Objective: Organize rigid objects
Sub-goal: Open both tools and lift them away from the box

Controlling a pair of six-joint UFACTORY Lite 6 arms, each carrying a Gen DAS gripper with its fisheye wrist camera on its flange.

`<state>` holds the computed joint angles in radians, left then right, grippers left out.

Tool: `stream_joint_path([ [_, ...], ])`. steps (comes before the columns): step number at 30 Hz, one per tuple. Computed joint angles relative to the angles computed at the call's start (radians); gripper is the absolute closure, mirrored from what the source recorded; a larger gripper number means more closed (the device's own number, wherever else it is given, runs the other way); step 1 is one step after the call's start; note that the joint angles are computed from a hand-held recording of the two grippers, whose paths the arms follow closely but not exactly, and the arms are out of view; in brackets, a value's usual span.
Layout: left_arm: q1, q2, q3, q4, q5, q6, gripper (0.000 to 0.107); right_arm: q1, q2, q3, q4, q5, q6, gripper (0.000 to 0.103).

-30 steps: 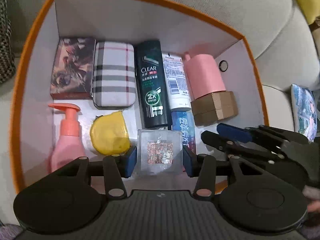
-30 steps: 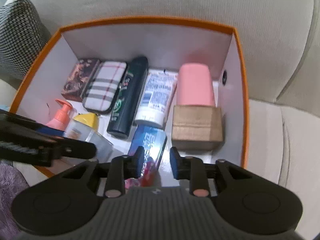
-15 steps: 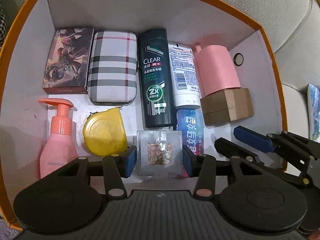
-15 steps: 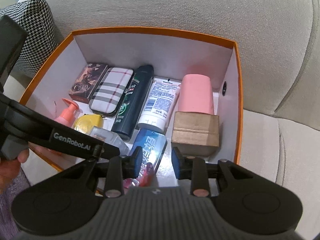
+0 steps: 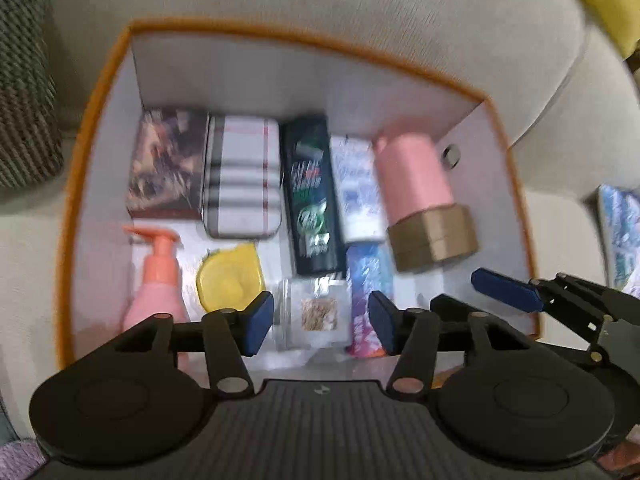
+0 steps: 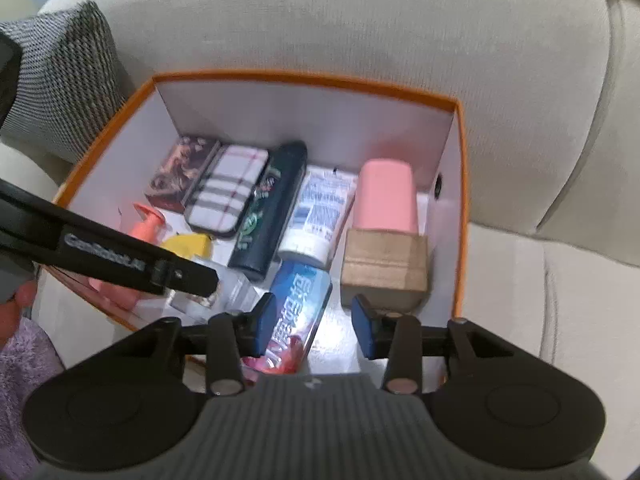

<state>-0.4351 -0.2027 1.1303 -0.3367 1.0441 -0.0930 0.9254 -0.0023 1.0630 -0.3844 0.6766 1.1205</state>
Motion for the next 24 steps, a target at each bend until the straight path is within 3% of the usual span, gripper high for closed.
stream_joint_path([
  [7, -0.059, -0.208, 0.014, 0.171, -0.006, -0.101, 0.033, 0.102, -0.086, 0.069, -0.135, 0.148, 0.157, 0.056],
  [11, -0.177, -0.322, 0.04, 0.392, -0.019, -0.256, 0.022, 0.193, -0.134, 0.106, -0.238, 0.234, 0.272, 0.041],
  [13, -0.265, -0.371, 0.042, 0.528, -0.017, -0.356, 0.018, 0.236, -0.143, 0.132, -0.28, 0.281, 0.327, 0.039],
  [17, -0.376, -0.43, 0.082, 0.67, 0.039, -0.452, 0.018, 0.319, -0.153, 0.182, -0.354, 0.371, 0.419, 0.037],
  [20, -0.465, -0.424, 0.145, 0.778, 0.091, -0.535, 0.017, 0.385, -0.158, 0.209, -0.423, 0.438, 0.496, 0.021],
  [24, -0.788, -0.452, 0.164, 1.083, 0.265, -0.807, 0.017, 0.469, -0.147, 0.251, -0.49, 0.531, 0.575, 0.014],
])
